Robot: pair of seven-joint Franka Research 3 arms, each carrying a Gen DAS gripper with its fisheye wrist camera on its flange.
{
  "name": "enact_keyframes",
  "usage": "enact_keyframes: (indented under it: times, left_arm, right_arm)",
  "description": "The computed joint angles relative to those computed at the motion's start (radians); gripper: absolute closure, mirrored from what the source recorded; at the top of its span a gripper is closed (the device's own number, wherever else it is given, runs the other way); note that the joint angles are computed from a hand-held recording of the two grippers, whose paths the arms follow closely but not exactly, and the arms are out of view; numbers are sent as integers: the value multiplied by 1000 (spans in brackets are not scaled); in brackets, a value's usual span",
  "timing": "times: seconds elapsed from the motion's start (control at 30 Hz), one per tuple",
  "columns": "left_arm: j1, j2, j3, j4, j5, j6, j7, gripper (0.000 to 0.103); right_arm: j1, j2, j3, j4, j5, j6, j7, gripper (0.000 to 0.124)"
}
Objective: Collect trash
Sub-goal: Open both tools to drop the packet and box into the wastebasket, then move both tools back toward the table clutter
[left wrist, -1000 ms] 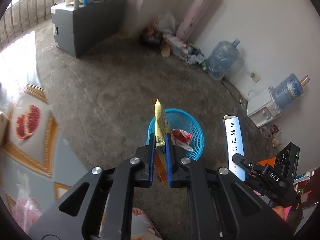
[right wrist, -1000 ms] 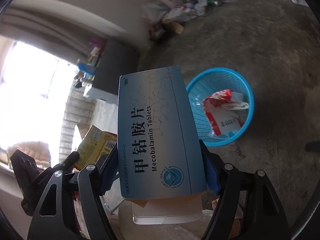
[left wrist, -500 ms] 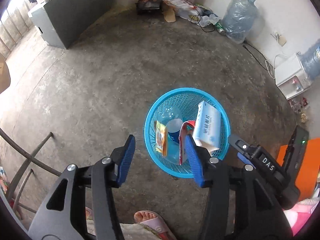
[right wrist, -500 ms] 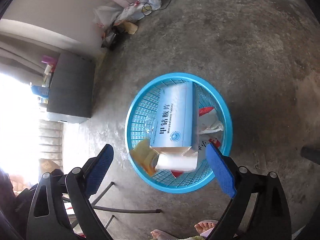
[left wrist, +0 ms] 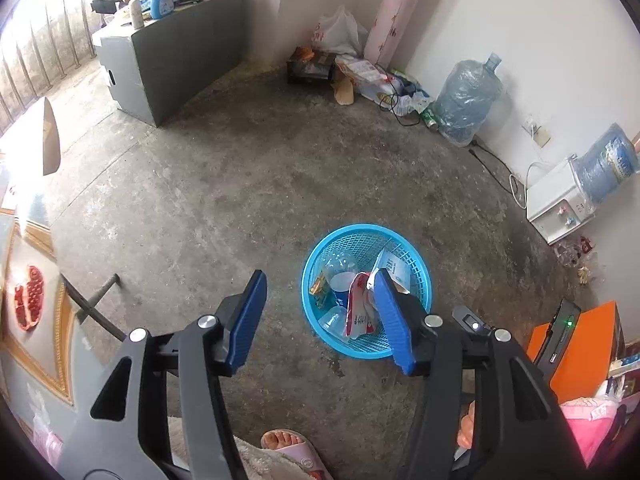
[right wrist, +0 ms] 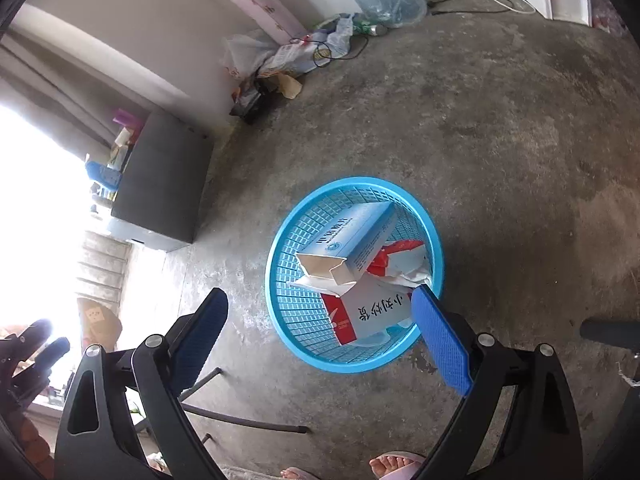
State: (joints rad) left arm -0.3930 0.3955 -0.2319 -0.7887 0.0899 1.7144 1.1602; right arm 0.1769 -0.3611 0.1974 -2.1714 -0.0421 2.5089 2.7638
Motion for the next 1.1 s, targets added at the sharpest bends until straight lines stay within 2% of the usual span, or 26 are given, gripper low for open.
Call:
enact_keyframes:
  times: [0.23, 0.37, 0.53, 0.73, 1.1]
  left_arm:
    - [109, -304, 4, -346, -75, 152, 22, 44]
    - [160, -466, 28, -508, -111, 212, 52, 42]
    - [207, -665, 68, -697, -89, 281, 63, 40]
    - [253, -847, 122, -855, -70, 304, 40, 40]
    - [329, -1101, 179, -1058, 5, 268, -27, 40]
  right_arm:
    - [13, 0, 46, 113, -76, -59, -11, 33]
    - [50, 24, 65, 198, -103, -90, -53, 33]
    - [113, 82, 78, 322, -123, -106, -150, 33]
    - [199, 168, 77, 472, -108, -114, -272, 33]
    - [337, 280, 62, 637, 14, -137, -457, 35]
